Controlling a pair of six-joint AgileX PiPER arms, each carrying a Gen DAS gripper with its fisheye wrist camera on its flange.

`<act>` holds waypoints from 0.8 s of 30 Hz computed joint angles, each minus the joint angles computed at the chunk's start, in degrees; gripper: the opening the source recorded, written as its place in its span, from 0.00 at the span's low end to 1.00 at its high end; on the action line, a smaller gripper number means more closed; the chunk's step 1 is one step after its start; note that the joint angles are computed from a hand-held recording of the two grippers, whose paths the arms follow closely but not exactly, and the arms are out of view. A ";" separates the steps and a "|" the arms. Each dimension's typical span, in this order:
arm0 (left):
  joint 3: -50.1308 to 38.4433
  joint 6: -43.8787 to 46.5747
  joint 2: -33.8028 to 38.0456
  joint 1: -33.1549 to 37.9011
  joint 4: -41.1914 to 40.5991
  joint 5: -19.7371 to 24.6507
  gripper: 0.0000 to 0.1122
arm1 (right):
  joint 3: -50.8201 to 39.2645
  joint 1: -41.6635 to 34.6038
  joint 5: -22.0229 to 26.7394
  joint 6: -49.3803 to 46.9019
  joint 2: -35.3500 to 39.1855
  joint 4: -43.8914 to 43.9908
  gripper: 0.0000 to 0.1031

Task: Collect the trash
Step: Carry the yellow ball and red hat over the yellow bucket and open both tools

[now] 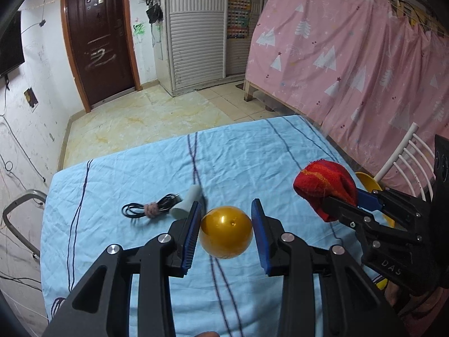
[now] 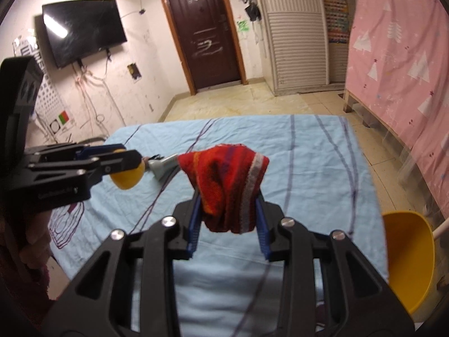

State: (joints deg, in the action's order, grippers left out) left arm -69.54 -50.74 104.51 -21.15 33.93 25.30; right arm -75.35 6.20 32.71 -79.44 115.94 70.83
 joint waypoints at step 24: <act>-39.58 12.71 23.40 -15.96 -6.10 20.67 0.25 | -1.73 -21.73 9.07 -7.74 4.39 9.07 0.31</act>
State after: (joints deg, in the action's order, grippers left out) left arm -109.12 -38.03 127.91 -37.12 27.82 45.97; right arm -77.07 -15.53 41.78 -87.18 120.33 79.90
